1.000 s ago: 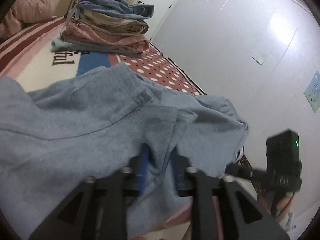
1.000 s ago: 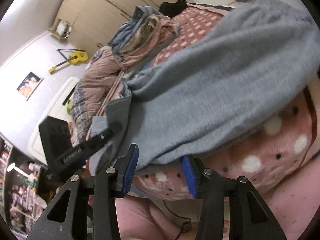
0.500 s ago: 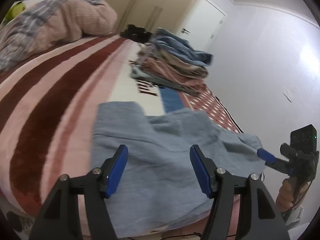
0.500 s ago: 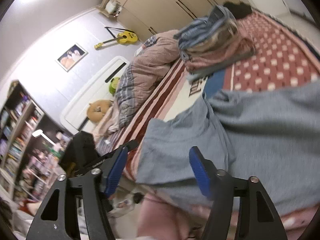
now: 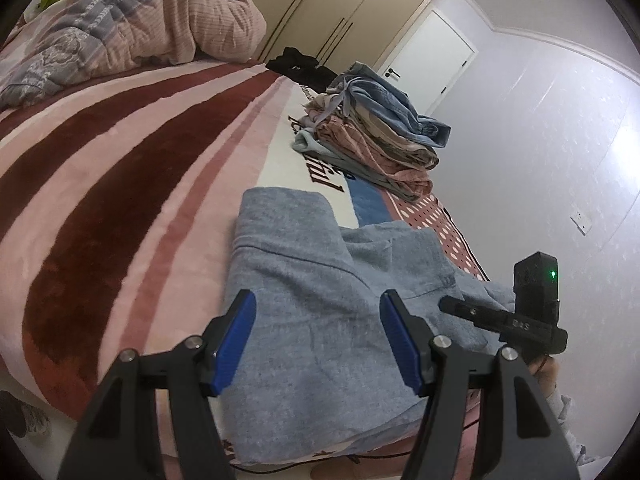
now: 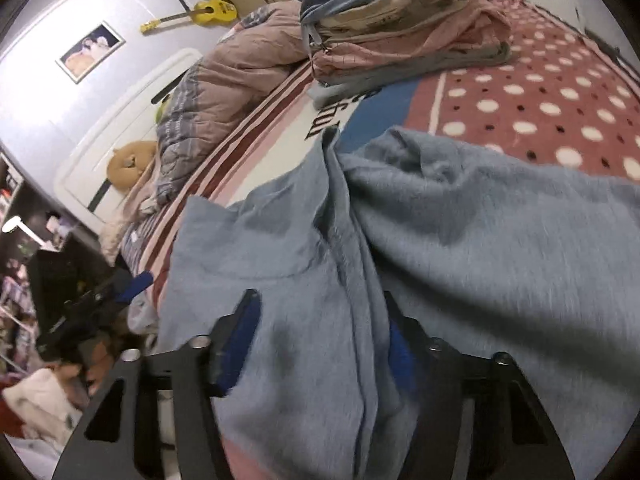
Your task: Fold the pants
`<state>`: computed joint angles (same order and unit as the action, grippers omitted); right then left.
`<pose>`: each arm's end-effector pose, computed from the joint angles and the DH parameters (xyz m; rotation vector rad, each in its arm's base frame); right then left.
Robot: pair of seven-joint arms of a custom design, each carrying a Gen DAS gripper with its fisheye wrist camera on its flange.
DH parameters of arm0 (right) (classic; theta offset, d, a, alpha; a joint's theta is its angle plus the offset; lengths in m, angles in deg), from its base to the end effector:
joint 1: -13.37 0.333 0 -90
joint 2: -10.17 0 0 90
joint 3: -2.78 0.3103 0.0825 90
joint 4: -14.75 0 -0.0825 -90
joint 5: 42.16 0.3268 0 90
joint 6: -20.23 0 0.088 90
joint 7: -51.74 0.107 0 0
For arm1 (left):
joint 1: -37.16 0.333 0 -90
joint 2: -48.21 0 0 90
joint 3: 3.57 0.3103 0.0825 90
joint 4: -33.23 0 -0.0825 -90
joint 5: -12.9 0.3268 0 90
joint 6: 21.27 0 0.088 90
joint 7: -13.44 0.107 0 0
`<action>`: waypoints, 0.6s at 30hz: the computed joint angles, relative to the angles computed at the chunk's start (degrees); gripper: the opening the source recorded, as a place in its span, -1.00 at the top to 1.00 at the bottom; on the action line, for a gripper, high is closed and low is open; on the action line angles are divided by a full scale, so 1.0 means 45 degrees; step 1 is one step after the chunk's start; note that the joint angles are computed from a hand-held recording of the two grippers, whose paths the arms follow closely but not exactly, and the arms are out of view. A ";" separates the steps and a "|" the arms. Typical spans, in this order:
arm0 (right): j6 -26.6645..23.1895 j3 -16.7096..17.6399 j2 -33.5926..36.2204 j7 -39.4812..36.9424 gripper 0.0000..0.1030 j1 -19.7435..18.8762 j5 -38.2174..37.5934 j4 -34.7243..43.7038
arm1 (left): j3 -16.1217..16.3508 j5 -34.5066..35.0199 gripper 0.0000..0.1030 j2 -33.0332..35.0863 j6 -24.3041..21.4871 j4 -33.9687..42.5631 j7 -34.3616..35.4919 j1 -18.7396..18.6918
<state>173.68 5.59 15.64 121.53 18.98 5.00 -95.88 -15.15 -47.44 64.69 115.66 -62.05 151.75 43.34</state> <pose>0.5693 0.0603 0.5237 -1.5180 1.7292 -0.1183 0.6249 -0.0515 0.5110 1.6742 -2.1840 1.4893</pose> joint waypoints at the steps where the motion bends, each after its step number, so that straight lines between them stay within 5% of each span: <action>1: -0.0369 0.0037 0.0115 -0.0268 0.45 -0.0083 0.0401 0.0236 | 0.0001 -0.0028 -0.17 -0.0018 -0.0010 -0.0025 0.0003 0.0018; 2: -0.0822 0.0090 0.0190 -0.0647 0.78 -0.0186 0.0932 0.0445 | 0.0003 -0.0061 -0.17 -0.0023 -0.0023 -0.0045 0.0028 0.0037; 3: -0.1218 0.0162 0.0217 -0.1163 0.89 -0.0281 0.1645 0.0573 | 0.0004 -0.0099 -0.17 -0.0032 -0.0033 -0.0067 0.0042 0.0051; 12: 0.2044 -0.0066 -0.1763 -0.1364 0.95 0.0833 0.3765 -0.1857 | 0.0046 0.0642 -0.18 0.0208 -0.0067 0.0093 -0.0400 -0.0096; 18: 0.3009 -0.0414 -0.1968 0.2219 0.95 0.1322 0.0206 -0.3052 | 0.0042 0.1842 -0.18 0.0689 0.0204 0.0445 -0.1661 -0.0423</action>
